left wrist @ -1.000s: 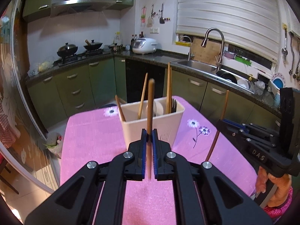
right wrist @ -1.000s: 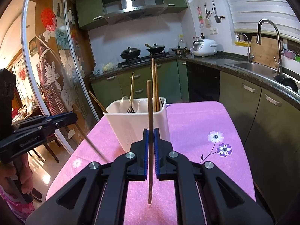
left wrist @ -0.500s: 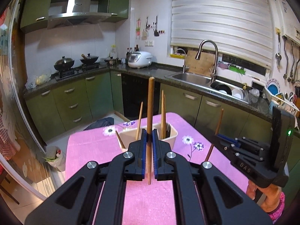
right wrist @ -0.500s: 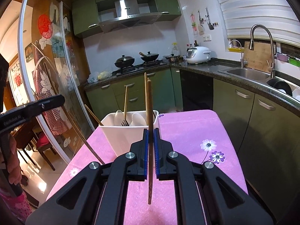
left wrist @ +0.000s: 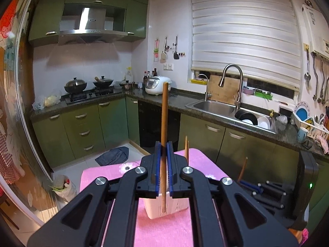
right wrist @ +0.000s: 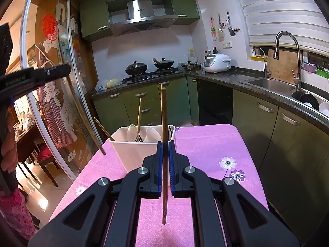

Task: Organize utensils
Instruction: 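Lower the chopstick into the holder and open the left tool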

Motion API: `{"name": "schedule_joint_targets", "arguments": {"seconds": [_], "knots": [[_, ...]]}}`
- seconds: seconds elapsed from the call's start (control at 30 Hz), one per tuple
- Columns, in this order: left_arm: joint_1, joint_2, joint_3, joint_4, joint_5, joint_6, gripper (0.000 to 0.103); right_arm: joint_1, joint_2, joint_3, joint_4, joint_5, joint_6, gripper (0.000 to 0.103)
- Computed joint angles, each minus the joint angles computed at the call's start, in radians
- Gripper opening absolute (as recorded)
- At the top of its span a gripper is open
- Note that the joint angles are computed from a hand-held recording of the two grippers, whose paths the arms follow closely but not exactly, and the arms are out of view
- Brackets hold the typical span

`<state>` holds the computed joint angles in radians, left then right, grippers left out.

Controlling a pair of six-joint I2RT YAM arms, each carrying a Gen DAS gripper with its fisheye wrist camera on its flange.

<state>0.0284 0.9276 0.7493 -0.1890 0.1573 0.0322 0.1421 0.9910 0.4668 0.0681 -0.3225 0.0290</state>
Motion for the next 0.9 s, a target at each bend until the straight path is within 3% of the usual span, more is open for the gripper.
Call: {"name": "schedule_joint_targets", "arguments": {"seconds": [0.9], "knots": [[0.030,0.217,0.095,0.200,-0.025,-0.047,0.006,0.022,0.042,0.012,0.007,0.015,0.004,0.006]]}}
